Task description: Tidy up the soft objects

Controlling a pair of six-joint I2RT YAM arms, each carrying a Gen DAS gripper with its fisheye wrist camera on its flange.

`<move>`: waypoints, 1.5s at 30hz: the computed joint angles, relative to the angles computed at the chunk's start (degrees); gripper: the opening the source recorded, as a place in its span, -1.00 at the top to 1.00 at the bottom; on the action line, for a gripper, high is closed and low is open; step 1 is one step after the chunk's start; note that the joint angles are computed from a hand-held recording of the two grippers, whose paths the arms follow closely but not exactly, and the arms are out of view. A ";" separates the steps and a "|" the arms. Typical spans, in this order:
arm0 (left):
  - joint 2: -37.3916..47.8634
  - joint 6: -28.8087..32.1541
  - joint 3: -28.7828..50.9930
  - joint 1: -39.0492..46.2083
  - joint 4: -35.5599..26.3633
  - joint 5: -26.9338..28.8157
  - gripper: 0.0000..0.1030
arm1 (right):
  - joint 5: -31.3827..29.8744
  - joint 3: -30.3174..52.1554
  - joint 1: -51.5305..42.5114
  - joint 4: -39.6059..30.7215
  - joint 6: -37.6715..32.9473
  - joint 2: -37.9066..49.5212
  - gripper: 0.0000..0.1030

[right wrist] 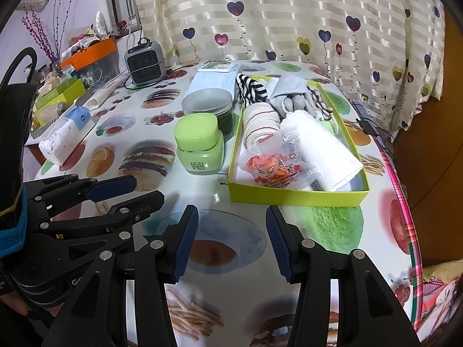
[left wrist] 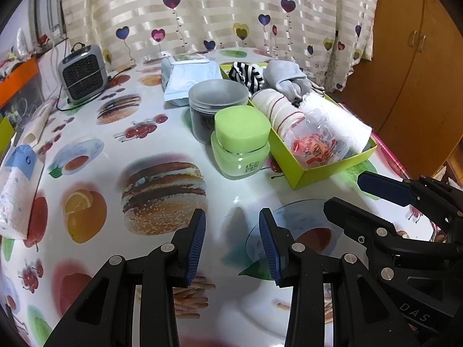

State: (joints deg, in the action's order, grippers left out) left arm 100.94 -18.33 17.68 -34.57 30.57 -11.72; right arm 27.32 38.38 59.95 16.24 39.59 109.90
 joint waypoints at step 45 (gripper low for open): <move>-1.38 -1.41 2.27 -3.38 -3.83 -1.54 0.28 | 1.29 -2.88 -0.50 0.20 1.32 -2.39 0.03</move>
State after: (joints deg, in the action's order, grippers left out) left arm 99.55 -19.74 19.95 -37.95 26.74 -13.26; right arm 28.61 35.50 59.44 16.44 40.92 107.51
